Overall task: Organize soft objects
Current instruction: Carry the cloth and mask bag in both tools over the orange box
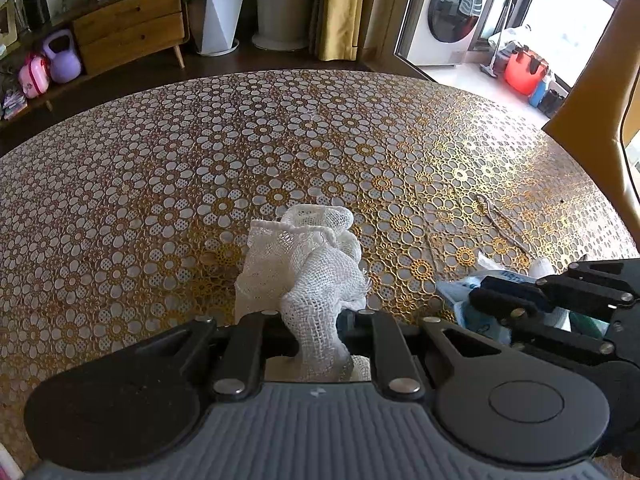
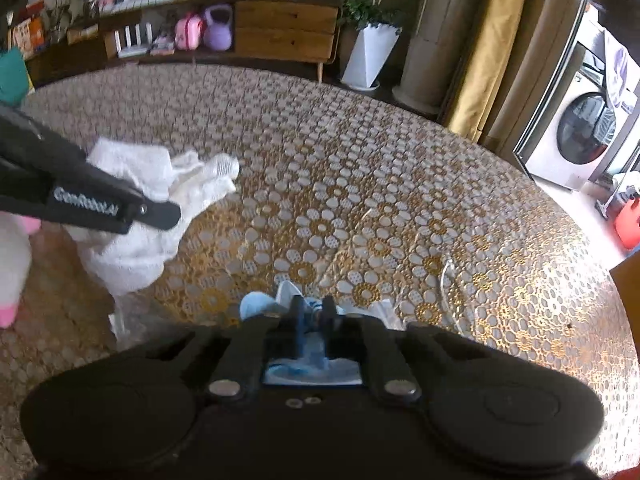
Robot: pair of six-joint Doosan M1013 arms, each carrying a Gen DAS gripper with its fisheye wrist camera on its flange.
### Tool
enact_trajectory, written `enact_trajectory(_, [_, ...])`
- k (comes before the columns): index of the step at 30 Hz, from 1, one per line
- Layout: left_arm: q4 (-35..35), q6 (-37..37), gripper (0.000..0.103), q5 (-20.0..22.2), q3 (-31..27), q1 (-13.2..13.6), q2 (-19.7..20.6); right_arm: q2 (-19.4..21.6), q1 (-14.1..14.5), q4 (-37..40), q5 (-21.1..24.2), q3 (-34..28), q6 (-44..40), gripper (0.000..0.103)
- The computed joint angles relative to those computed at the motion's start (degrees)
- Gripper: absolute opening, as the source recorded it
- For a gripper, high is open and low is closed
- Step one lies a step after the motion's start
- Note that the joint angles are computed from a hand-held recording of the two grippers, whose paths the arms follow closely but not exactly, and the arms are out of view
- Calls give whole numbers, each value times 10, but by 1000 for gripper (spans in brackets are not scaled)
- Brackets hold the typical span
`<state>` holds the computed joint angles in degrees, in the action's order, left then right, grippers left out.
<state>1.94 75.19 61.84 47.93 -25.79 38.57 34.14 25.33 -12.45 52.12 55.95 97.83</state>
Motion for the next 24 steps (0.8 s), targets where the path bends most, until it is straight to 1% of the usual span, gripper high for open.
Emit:
enact_trajectory(3, [-3, 1, 15, -5, 5, 0, -6, -16, 0, 0, -26, 19, 19, 2])
enact_trajectory(8, [-8, 3, 15, -12, 16, -1, -20, -48, 1, -14, -75, 62, 77, 2])
enact_trajectory(11, [-16, 13, 15, -18, 26, -2, -33, -73, 0, 1, -101, 91, 96, 2])
enact_trajectory(14, [-30, 24, 15, -25, 39, -4, -47, -94, 2, -2, -114, 113, 116, 2])
enact_trajectory(18, [-42, 38, 15, -30, 52, -8, -66, -128, 7, -24, -134, 150, 156, 2])
enact_trajectory(24, [-64, 70, 15, -33, 67, -21, -91, -172, 11, -57, -150, 195, 210, 2])
